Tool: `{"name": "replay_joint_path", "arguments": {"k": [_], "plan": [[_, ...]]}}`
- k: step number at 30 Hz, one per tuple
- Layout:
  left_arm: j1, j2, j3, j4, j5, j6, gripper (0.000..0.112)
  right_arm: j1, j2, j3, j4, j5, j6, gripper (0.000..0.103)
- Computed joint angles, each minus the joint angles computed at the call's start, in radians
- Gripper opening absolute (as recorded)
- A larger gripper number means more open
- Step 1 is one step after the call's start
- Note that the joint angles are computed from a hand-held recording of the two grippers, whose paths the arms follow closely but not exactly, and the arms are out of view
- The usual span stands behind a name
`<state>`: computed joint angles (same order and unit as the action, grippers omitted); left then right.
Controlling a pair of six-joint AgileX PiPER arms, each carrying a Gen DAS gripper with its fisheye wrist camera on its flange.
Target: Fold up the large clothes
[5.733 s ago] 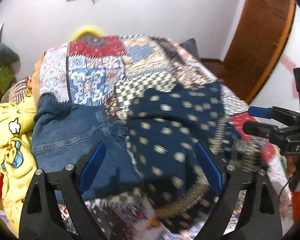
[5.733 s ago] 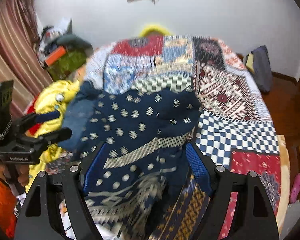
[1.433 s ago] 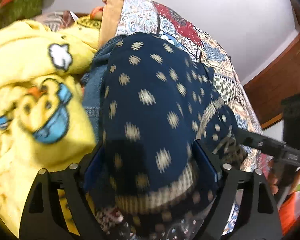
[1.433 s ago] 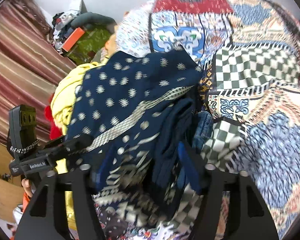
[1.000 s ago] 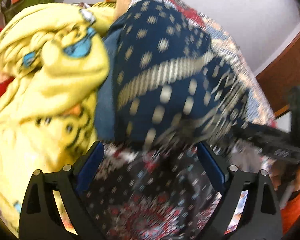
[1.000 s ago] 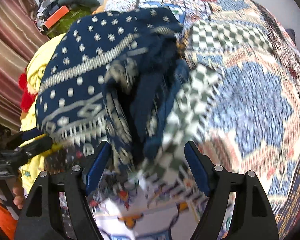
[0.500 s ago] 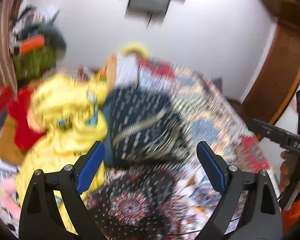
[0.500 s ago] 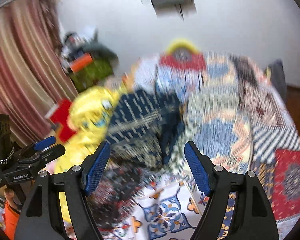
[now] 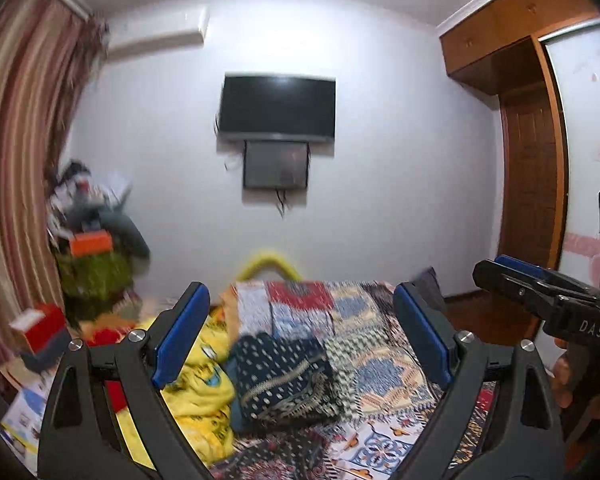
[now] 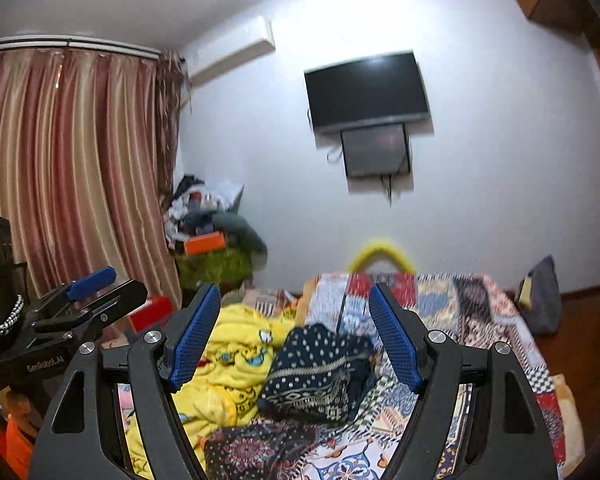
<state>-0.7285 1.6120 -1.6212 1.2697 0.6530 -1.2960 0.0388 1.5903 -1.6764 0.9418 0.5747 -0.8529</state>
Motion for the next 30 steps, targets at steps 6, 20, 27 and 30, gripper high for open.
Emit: {"name": "replay_joint_path", "arguments": {"k": [6, 20, 27, 30], "plan": [[-0.078, -0.028, 0.065, 0.120, 0.076, -0.079, 0.103, 0.029, -0.063, 0.118, 0.047, -0.087, -0.092, 0.076], [-0.074, -0.019, 0.087, 0.100, 0.103, -0.108, 0.103, 0.062, -0.087, 0.157, -0.123, -0.204, 0.051, 0.103], [-0.070, -0.007, 0.081, 0.091, 0.103, -0.105, 0.103, 0.074, -0.097, 0.187, -0.143, -0.226, 0.058, 0.103], [-0.071, -0.004, 0.074, 0.087, 0.108, -0.098, 0.103, 0.074, -0.103, 0.191, -0.152, -0.225, 0.070, 0.103]]}}
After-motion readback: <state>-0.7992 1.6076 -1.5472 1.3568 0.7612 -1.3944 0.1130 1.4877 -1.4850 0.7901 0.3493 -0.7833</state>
